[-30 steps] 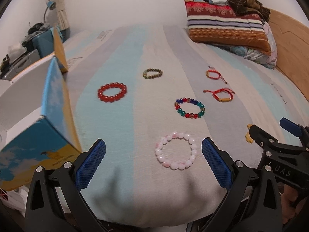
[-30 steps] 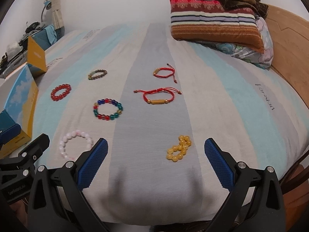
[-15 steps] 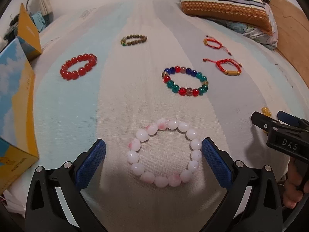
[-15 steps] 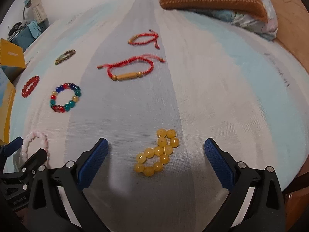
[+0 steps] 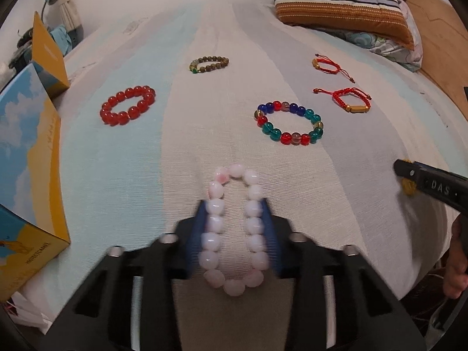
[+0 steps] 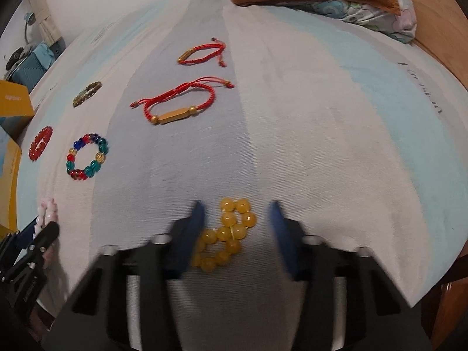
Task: Organize jewelry
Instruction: 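Grasp the pink-white bead bracelet with the left tool while the right tool grasps the yellow amber bracelet, then carry both held bracelets with both tools into the white cardboard box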
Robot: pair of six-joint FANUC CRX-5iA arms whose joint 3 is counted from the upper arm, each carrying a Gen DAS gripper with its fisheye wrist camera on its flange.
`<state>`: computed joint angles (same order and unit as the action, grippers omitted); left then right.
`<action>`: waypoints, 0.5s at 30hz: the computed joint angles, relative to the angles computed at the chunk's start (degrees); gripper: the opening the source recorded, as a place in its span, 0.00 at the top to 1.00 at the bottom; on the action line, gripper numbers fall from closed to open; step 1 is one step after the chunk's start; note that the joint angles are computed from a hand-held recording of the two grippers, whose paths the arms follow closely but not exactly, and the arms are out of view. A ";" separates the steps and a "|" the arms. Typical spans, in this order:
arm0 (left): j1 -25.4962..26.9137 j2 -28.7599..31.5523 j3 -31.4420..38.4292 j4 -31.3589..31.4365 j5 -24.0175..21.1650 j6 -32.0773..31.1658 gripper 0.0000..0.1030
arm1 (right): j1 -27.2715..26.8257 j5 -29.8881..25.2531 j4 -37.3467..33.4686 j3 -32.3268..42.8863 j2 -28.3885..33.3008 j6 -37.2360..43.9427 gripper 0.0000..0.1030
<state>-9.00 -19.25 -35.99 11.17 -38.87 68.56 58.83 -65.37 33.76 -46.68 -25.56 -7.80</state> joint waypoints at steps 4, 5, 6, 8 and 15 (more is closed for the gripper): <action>1.66 -0.97 -1.39 4.46 -0.33 -5.18 0.90 | 1.12 -1.13 1.46 -1.11 -1.66 -2.69 0.91; 2.12 -1.12 -1.75 5.54 -0.43 -6.05 0.90 | 1.41 -1.33 1.86 -1.27 -1.91 -3.04 0.91; 2.34 -1.22 -1.92 6.14 -0.46 -6.47 0.90 | 1.67 -1.58 2.21 -1.30 -1.92 -3.20 0.91; 2.29 -1.78 -2.08 6.30 -0.33 -6.56 0.90 | 2.31 -1.43 3.00 -1.67 -2.58 -3.68 0.91; 2.50 -2.99 -2.54 7.16 -0.63 -7.43 0.90 | 4.33 -2.10 4.97 -1.53 -2.97 -4.53 0.91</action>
<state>-6.50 -22.24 -38.53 18.33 -39.50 61.14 63.16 -67.47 38.73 -48.21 -28.53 -12.33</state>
